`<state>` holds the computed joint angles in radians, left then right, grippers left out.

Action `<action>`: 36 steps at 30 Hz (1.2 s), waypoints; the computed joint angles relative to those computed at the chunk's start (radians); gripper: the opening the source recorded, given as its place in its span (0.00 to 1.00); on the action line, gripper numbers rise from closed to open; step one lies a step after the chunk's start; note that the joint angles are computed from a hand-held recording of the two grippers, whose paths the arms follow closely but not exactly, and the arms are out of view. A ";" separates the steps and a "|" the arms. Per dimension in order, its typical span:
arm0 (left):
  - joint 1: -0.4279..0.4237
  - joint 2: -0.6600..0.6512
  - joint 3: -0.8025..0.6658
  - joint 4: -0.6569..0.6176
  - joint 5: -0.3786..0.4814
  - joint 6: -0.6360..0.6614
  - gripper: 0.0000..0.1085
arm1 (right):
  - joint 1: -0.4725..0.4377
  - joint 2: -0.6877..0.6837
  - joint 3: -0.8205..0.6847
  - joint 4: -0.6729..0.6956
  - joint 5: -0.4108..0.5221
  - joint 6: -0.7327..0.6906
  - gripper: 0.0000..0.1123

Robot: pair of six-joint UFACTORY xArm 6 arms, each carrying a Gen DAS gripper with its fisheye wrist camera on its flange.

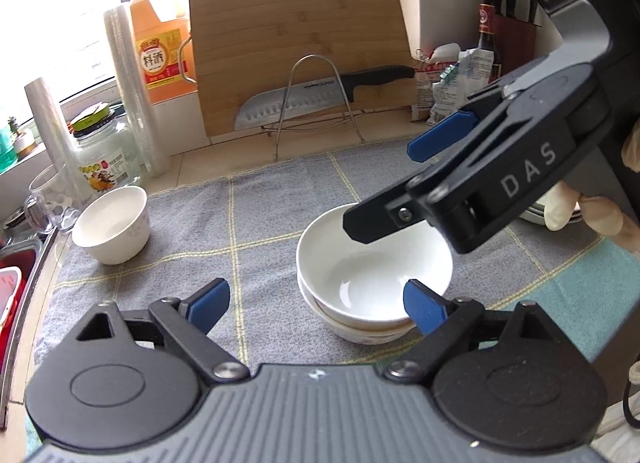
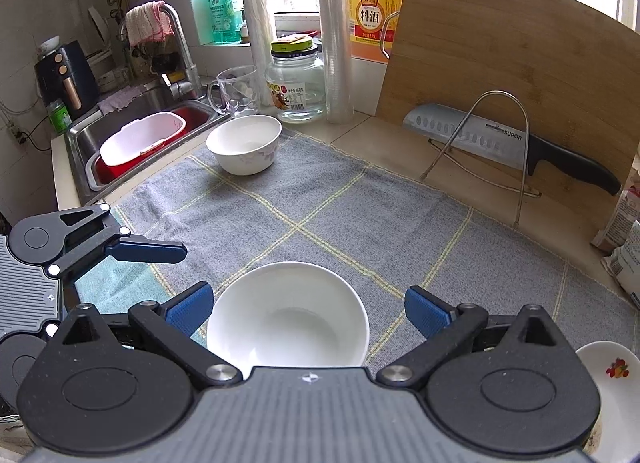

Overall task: Organize plates and bowls
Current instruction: 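Move both tools to the pink-floral white bowl by the glass jar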

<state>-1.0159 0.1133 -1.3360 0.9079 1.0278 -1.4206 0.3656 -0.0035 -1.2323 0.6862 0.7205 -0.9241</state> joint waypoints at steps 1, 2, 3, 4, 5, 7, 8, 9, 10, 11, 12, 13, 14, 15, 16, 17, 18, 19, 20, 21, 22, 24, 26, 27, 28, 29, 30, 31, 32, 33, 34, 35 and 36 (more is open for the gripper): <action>-0.009 0.004 -0.013 -0.017 0.038 -0.013 0.86 | -0.004 0.005 -0.008 0.032 0.012 -0.030 0.92; -0.016 0.006 -0.022 -0.029 0.072 -0.020 0.86 | -0.005 0.008 -0.011 0.057 0.018 -0.057 0.92; -0.022 0.009 -0.031 -0.037 0.101 -0.023 0.86 | -0.006 0.009 -0.014 0.077 0.022 -0.084 0.92; -0.029 0.009 -0.034 -0.041 0.137 -0.027 0.86 | -0.004 0.011 -0.016 0.086 0.024 -0.104 0.92; -0.034 0.002 -0.027 -0.037 0.156 -0.034 0.86 | 0.000 0.011 -0.015 0.099 0.019 -0.123 0.92; -0.032 -0.024 0.001 -0.036 0.162 -0.049 0.86 | 0.006 0.010 -0.008 0.134 0.005 -0.155 0.92; -0.023 -0.046 0.028 -0.034 0.149 -0.056 0.86 | 0.010 0.010 -0.007 0.134 0.000 -0.150 0.92; -0.018 -0.061 0.048 -0.030 0.143 -0.060 0.86 | 0.017 0.009 -0.006 0.129 -0.012 -0.129 0.92; -0.011 -0.084 0.079 -0.021 0.136 -0.065 0.86 | 0.023 0.006 -0.002 0.131 -0.023 -0.119 0.92; -0.001 -0.102 0.103 -0.017 0.124 -0.062 0.86 | 0.026 0.004 0.000 0.138 -0.028 -0.118 0.92; 0.013 -0.126 0.135 -0.012 0.106 -0.058 0.86 | 0.031 0.004 0.001 0.142 -0.032 -0.117 0.92; 0.033 -0.155 0.175 -0.003 0.081 -0.055 0.86 | 0.041 0.006 0.001 0.128 -0.049 -0.099 0.92; 0.049 -0.180 0.207 0.000 0.058 -0.051 0.86 | 0.053 0.010 0.000 0.101 -0.066 -0.069 0.92; 0.071 -0.210 0.246 0.002 0.028 -0.041 0.86 | 0.065 0.019 -0.009 0.057 -0.074 -0.020 0.92; 0.098 -0.248 0.295 0.016 -0.010 -0.029 0.86 | 0.075 0.032 -0.025 0.016 -0.067 0.028 0.92; 0.119 -0.275 0.332 0.029 -0.039 -0.021 0.86 | 0.083 0.042 -0.039 -0.007 -0.060 0.056 0.92; 0.147 -0.305 0.372 0.039 -0.073 -0.006 0.86 | 0.100 0.054 -0.048 -0.031 -0.072 0.091 0.92; 0.182 -0.339 0.417 0.050 -0.111 0.014 0.86 | 0.124 0.063 -0.048 -0.073 -0.113 0.144 0.92; 0.212 -0.365 0.453 0.063 -0.141 0.025 0.86 | 0.145 0.076 -0.055 -0.113 -0.140 0.193 0.92; 0.239 -0.388 0.483 0.073 -0.167 0.036 0.86 | 0.165 0.095 -0.074 -0.157 -0.153 0.253 0.92; 0.282 -0.412 0.518 0.079 -0.209 0.061 0.86 | 0.178 0.113 -0.094 -0.187 -0.154 0.296 0.92; 0.350 -0.451 0.574 0.098 -0.280 0.093 0.87 | 0.216 0.164 -0.148 -0.283 -0.172 0.426 0.92; 0.412 -0.472 0.609 0.104 -0.345 0.137 0.87 | 0.241 0.211 -0.200 -0.369 -0.181 0.534 0.92; 0.441 -0.472 0.619 0.116 -0.376 0.152 0.87 | 0.254 0.239 -0.233 -0.411 -0.182 0.589 0.92; 0.467 -0.471 0.626 0.129 -0.405 0.161 0.87 | 0.264 0.260 -0.260 -0.444 -0.180 0.632 0.92; 0.484 -0.468 0.628 0.133 -0.426 0.171 0.87 | 0.273 0.284 -0.291 -0.463 -0.174 0.663 0.92; 0.508 -0.462 0.631 0.149 -0.455 0.179 0.87 | 0.280 0.307 -0.322 -0.476 -0.170 0.689 0.92; 0.524 -0.456 0.633 0.176 -0.473 0.169 0.87 | 0.286 0.333 -0.359 -0.491 -0.162 0.718 0.92; 0.540 -0.447 0.633 0.195 -0.495 0.165 0.87 | 0.290 0.357 -0.394 -0.496 -0.149 0.733 0.92; 0.556 -0.436 0.630 0.204 -0.516 0.166 0.87 | 0.294 0.390 -0.441 -0.502 -0.131 0.747 0.92; 0.571 -0.422 0.624 0.214 -0.533 0.165 0.87 | 0.299 0.422 -0.485 -0.517 -0.121 0.765 0.92; 0.581 -0.411 0.619 0.222 -0.545 0.165 0.87 | 0.302 0.450 -0.523 -0.526 -0.112 0.774 0.92; 0.592 -0.402 0.616 0.230 -0.562 0.164 0.87 | 0.305 0.487 -0.576 -0.532 -0.092 0.781 0.92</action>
